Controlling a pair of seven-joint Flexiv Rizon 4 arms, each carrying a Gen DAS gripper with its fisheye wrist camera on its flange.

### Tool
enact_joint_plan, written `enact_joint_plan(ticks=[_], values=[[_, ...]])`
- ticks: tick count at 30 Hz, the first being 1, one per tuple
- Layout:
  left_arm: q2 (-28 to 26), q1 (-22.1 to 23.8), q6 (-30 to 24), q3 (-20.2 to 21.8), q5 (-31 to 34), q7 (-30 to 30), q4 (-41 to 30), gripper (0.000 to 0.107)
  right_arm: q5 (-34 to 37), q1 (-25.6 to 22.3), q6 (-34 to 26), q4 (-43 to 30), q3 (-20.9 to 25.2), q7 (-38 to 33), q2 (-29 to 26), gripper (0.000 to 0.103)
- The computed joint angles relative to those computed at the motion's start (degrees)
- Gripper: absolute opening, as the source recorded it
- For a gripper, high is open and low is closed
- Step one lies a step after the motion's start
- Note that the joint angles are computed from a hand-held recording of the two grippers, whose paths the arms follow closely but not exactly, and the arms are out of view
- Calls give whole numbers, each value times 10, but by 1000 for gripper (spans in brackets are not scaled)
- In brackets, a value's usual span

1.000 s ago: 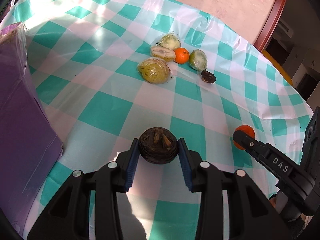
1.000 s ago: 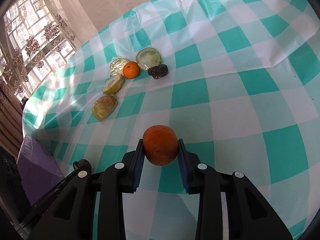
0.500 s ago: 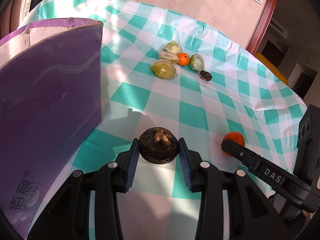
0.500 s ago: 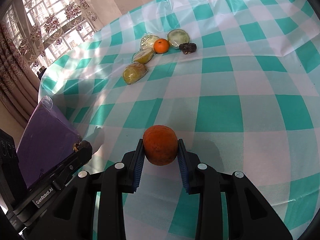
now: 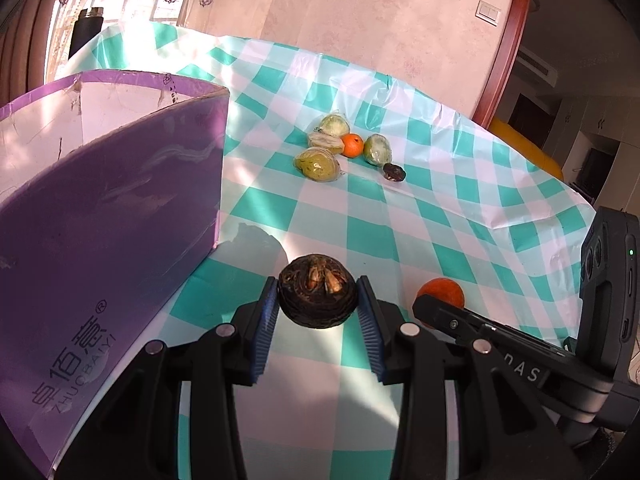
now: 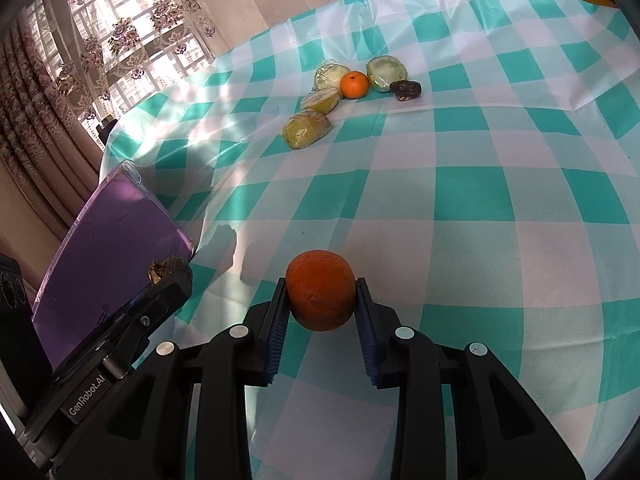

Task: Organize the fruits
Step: 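Carry the brown fruit and orange over the purple box with both tools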

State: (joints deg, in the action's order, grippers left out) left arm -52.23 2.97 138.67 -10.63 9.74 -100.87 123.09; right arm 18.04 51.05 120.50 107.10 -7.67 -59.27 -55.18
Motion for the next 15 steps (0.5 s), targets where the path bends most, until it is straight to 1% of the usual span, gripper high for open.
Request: enact_joint_plan(ticks=[5, 10, 12, 15], values=[[6, -44, 65, 39, -48, 20, 26, 39, 25, 16, 27, 0, -8, -9, -3, 32], [19, -97, 162, 71, -117, 60, 62, 39, 74, 46, 45, -6, -27, -30, -7, 32], [24, -104, 197, 75, -138, 68, 77, 39, 96, 66, 44, -9, -41, -46, -8, 32], [40, -93, 233, 74, -153, 61, 101, 39, 112, 89, 39, -12, -53, -71, -6, 32]])
